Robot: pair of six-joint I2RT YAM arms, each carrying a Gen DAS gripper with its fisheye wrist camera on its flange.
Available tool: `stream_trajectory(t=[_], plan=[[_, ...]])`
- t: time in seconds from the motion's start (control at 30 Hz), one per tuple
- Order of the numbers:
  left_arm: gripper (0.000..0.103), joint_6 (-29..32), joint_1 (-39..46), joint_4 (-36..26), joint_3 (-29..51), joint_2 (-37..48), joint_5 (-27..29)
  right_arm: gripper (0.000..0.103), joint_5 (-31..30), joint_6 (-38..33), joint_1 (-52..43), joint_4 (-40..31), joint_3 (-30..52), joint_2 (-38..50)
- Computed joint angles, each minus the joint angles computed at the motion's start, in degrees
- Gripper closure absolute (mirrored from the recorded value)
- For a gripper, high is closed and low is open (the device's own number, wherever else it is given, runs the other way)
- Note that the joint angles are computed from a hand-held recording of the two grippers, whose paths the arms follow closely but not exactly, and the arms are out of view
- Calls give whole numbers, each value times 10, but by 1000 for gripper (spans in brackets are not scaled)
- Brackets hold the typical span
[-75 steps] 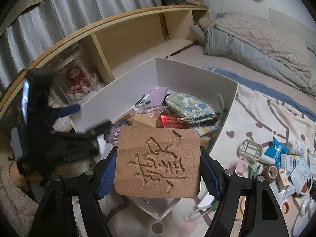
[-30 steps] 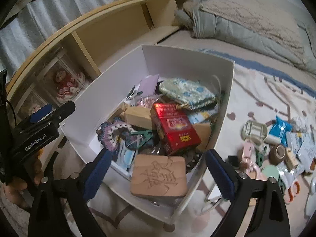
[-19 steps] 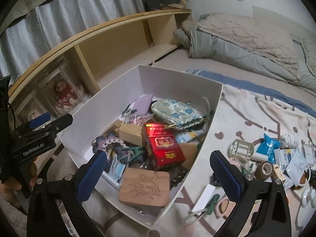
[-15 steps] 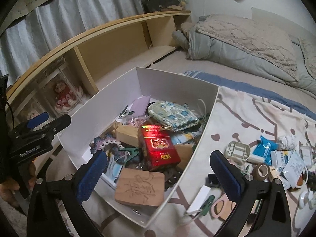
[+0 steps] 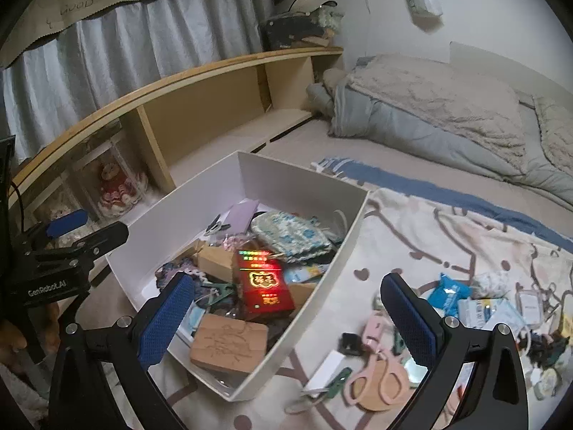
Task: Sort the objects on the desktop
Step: 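Withdraw both tools from the box back over the blanket items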
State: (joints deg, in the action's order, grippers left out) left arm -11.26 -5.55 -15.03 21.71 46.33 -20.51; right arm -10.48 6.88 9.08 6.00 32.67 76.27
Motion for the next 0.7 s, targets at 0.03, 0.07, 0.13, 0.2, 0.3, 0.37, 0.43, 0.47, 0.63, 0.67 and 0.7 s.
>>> stream_trajectory(t=[0.03, 0.07, 0.13, 0.2, 0.3, 0.37, 0.43, 0.47, 0.63, 0.67, 0.7], plan=[[1, -5, -8, -4, 2, 0, -5, 0, -2, -4, -6, -3, -2, -7], [1, -10, -15, -7, 4, -1, -8, 0, -4, -7, -11, -5, -4, -14], [0, -20, -30, -15, 9, -2, -11, 0, -10, -15, -26, -13, -9, -31], [0, -29, -48, -22, 15, -2, -16, 0, -17, -22, -43, -18, -13, -46], [0, -47, -83, -32, 26, 4, -37, 0, -23, -41, -66, -33, -16, -67], [0, -61, -111, -34, 36, 13, -52, 0, -26, -53, -80, -38, -21, -80], [0, -71, -132, -33, 45, 25, -64, 0, -31, -62, -98, -45, -26, -94], [0, -76, -142, -32, 49, 31, -69, 0, -36, -66, -107, -49, -27, -98], [0, -101, -192, -23, 74, 67, -91, 0, -59, -94, -166, -70, -35, -124], [0, -104, -201, -20, 77, 74, -96, 0, -65, -100, -180, -75, -35, -128], [0, -108, -210, -17, 81, 81, -101, 0, -69, -103, -188, -79, -34, -130]])
